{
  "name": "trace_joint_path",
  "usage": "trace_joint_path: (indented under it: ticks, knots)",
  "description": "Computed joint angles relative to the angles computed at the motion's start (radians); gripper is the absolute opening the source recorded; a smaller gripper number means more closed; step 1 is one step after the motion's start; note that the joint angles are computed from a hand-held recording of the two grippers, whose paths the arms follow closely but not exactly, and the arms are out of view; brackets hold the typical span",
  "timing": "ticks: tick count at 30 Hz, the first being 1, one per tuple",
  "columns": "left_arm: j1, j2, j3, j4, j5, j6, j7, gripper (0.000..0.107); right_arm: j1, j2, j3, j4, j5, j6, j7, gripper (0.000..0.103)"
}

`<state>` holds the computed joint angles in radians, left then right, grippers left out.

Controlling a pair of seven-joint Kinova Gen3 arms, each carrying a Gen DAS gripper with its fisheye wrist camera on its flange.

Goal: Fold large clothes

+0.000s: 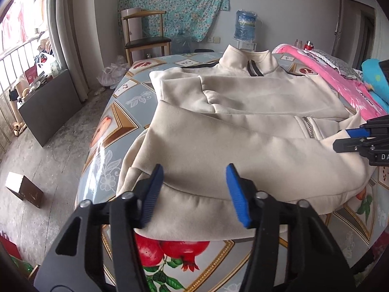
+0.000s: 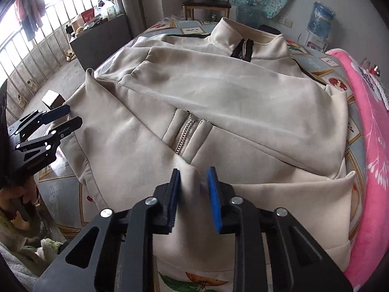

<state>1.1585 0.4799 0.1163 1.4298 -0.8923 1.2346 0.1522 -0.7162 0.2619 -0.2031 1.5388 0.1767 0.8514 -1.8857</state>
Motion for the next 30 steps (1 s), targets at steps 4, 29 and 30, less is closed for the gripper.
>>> trace_joint_path:
  ticks: [4,29,30]
  knots:
    - [-0.012,-0.01,0.001,0.014,0.001,-0.009,-0.006,0.02,-0.049,-0.025,0.016,-0.005,0.093,-0.014,-0.082,0.008]
    - [-0.186,-0.037,0.013,-0.013,0.112,-0.048,-0.215,0.038,0.122,-0.132,0.076,0.172,0.194,-0.072,-0.362,0.038]
    - [-0.189,-0.03,0.006,-0.017,0.117,-0.054,-0.224,0.038,0.131,-0.132,0.082,0.181,0.207,-0.064,-0.371,0.038]
